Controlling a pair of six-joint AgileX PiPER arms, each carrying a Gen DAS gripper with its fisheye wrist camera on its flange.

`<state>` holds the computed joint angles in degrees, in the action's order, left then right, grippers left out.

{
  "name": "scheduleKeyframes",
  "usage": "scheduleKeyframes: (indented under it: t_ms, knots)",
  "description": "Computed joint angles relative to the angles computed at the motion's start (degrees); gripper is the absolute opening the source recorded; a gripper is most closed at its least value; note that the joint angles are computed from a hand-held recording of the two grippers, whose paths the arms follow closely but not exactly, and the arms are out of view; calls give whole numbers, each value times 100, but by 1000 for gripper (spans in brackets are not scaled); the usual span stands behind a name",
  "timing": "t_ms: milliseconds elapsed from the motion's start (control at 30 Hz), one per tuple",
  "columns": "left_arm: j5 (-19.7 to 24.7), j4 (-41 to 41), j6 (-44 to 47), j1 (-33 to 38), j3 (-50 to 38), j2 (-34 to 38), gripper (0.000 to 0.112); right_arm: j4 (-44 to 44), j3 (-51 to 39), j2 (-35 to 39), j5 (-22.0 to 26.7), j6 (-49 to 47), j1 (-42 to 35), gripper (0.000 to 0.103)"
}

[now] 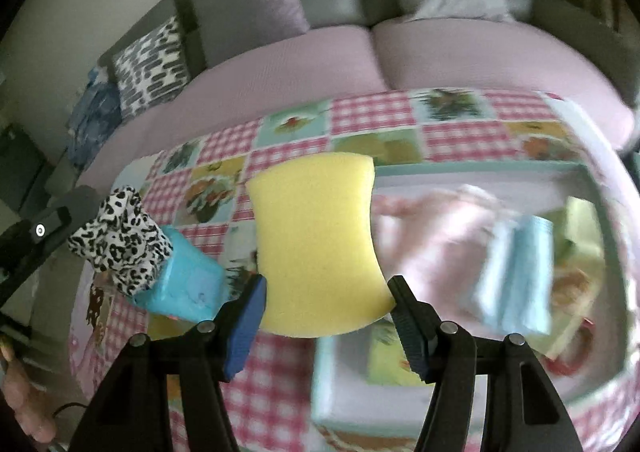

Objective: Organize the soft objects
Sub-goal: 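Carry the scrunchie and yellow sponge over the white tray with both grippers, then open the right gripper to drop the sponge while the left gripper releases the scrunchie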

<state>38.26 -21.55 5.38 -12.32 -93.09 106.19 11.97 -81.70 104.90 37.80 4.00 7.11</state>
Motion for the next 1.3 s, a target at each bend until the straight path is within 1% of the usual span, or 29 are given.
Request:
scheduleKeyframes:
  t_ms: [67, 167, 233, 333, 433, 500, 633, 767, 933, 967, 1000, 1067, 1100, 1133, 1233, 1300]
  knots:
    - [28, -77, 133, -157, 7, -42, 11, -21, 384, -320, -108, 8, -177, 65]
    - [87, -115, 287, -450, -28, -71, 11, -294, 794, -627, -181, 223, -369, 65]
    - [121, -131, 382, -645, -83, -46, 11, -360, 1020, -778, -224, 277, -523, 65]
    - [301, -373, 681, -902, -247, 130, 11, -297, 1307, -932, -270, 199, -790, 65]
    - [453, -564, 823, -1049, -404, 424, 11, -444, 1459, -936, -289, 311, -964, 65]
    - [657, -566, 741, -1141, -627, 790, 11, -578, 1525, -918, -298, 392, -1027, 65]
    - [1051, -413, 444, -1241, -984, 1369, 11, -341, 1641, -809, -343, 130, -1170, 65]
    - [1175, -275, 242, -1290, -1066, 1605, 12, -421, 1777, -754, -378, 195, -1150, 65]
    - [1246, -508, 325, -1217, -938, 1590, 14, -626, 1886, -790, -399, 336, -1083, 67]
    - [1249, -521, 349, -1215, -885, 1540, 15, -660, 1903, -813, -402, 373, -1066, 67]
    - [1252, -531, 375, -1201, -842, 1494, 19, -691, 1935, -857, -405, 402, -1051, 68]
    - [1176, -584, 422, -1161, -635, 1329, 31, -765, 1964, -914, -399, 475, -1021, 69]
    - [1141, -559, 391, -1158, -562, 1259, 42, -789, 1984, -946, -401, 495, -1010, 70]
    - [1079, -483, 346, -1164, -482, 1186, 48, -798, 1986, -958, -393, 492, -1008, 71]
    - [824, -283, 262, -1185, -127, 907, 48, -914, 2059, -1054, -397, 604, -968, 74]
    - [713, -315, 273, -1154, 86, 771, 49, -927, 2118, -1122, -405, 627, -962, 74]
